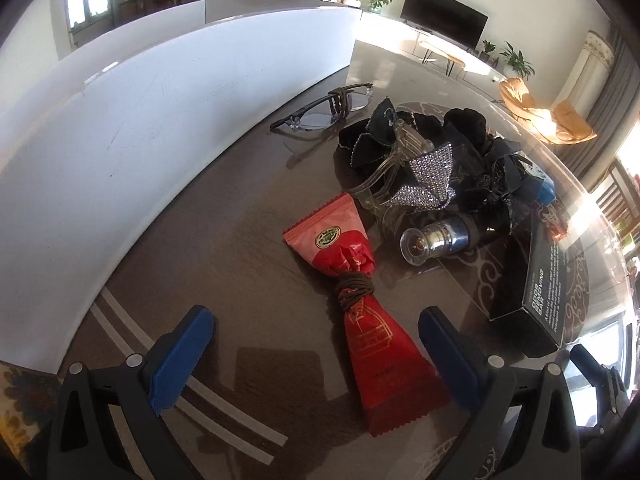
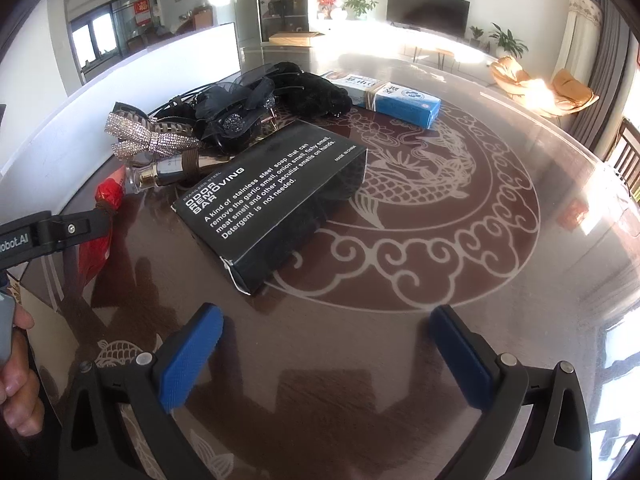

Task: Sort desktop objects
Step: 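Move the left tool toward the red scraper packet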

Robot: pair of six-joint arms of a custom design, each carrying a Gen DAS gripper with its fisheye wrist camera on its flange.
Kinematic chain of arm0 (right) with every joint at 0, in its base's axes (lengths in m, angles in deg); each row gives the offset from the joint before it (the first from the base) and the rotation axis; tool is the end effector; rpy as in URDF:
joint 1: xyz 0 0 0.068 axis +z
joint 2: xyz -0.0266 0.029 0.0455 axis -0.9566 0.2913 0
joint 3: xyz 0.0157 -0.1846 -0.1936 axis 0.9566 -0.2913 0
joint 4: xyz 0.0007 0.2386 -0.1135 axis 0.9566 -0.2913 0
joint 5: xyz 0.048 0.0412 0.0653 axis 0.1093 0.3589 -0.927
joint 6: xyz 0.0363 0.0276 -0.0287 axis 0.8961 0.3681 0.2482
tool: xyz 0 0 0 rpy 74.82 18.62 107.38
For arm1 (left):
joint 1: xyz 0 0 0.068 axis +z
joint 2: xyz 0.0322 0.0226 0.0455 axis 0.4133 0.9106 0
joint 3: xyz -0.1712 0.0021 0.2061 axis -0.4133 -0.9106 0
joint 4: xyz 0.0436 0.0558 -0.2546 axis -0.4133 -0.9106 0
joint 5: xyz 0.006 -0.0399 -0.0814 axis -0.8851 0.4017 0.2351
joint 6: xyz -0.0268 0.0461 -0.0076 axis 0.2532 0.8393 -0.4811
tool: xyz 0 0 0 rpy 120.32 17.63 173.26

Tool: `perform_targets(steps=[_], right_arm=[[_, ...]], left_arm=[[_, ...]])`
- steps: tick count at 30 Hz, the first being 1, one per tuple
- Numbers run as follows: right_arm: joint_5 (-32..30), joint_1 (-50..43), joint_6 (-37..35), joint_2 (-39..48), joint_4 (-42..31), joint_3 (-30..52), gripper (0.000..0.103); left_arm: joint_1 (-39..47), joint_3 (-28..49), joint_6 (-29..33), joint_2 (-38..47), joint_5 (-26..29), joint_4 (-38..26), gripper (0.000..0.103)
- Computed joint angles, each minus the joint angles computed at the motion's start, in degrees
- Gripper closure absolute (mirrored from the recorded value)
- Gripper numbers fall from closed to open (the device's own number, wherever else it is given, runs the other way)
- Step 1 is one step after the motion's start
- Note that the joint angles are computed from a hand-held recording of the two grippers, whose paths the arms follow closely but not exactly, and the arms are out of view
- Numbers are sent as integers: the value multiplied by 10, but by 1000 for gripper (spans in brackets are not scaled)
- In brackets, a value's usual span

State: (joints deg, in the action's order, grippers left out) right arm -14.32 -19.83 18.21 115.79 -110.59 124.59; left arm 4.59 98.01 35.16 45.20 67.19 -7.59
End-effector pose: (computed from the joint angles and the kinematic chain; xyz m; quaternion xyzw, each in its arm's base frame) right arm 0.1250 0.1339 0.1737 0.1818 0.9347 -0.0590 0.2998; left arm 0.3052 -0.1145 0.1363 0.1764 0.9442 -0.1049 0.2575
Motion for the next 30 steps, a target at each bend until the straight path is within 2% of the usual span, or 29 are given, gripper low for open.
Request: perform_targets(steps=[3, 12, 30], right_arm=[[0, 0, 0, 0, 0, 0, 0], [0, 1, 1, 1, -1, 0, 0], [0, 2, 2, 1, -1, 1, 0]], left_arm=[[-26, -4, 7, 10, -63, 16, 0], [-19, -24, 11, 1, -61, 40, 0], [-33, -36, -3, -8, -72, 43, 0]])
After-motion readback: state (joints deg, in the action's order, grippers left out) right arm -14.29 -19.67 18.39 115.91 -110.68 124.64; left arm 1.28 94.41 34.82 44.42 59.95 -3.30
